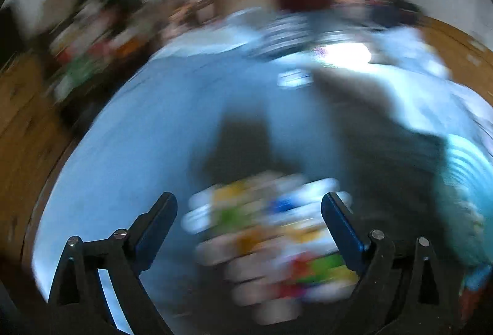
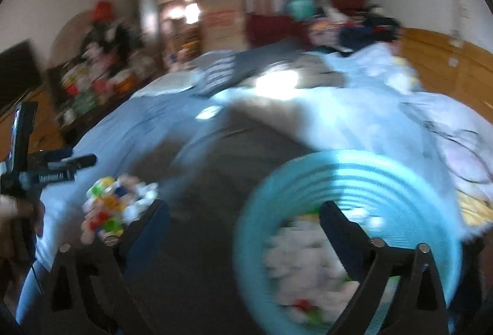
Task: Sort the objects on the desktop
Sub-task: 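Move both open tools back beside the remaining cap pile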
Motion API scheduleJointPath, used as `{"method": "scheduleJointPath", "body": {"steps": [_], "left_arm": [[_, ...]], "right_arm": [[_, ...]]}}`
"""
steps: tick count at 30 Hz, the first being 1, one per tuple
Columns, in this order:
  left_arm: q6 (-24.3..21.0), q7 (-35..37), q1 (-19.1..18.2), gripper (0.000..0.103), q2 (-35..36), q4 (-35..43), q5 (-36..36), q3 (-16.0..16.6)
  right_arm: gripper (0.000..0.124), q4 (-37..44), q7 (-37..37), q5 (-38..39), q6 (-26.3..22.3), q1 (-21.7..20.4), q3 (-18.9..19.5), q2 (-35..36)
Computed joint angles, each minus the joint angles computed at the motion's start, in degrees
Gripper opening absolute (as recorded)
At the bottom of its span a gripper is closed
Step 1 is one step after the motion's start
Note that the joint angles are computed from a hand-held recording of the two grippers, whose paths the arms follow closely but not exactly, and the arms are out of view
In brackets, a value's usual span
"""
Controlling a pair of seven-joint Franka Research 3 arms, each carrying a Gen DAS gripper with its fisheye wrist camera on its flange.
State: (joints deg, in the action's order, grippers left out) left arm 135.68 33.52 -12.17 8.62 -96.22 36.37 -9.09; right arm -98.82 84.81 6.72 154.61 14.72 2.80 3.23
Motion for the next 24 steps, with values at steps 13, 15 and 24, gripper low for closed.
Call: {"method": "scheduleJointPath", "body": {"steps": [13, 15, 24], "left_arm": [[-0.2, -11.2, 7.2, 0.102, 0.0, -12.0, -1.5, 2.5], [-0.9, -11.9, 6.4, 0.102, 1.0, -10.9, 0.3, 2.6], [0.7, -15.1, 6.1, 0.102, 0.4, -12.2, 3.6, 3.2]], "right_arm": [[0.103, 25.1, 9.6, -6.3, -9.0, 8.8, -4.2, 28.5], [0.103, 29.7, 12.7, -7.1, -12.7, 9.0, -5.2, 32.1], [0.103, 28.6, 15.0, -7.8, -9.5, 8.5, -5.1, 33.3]]}}
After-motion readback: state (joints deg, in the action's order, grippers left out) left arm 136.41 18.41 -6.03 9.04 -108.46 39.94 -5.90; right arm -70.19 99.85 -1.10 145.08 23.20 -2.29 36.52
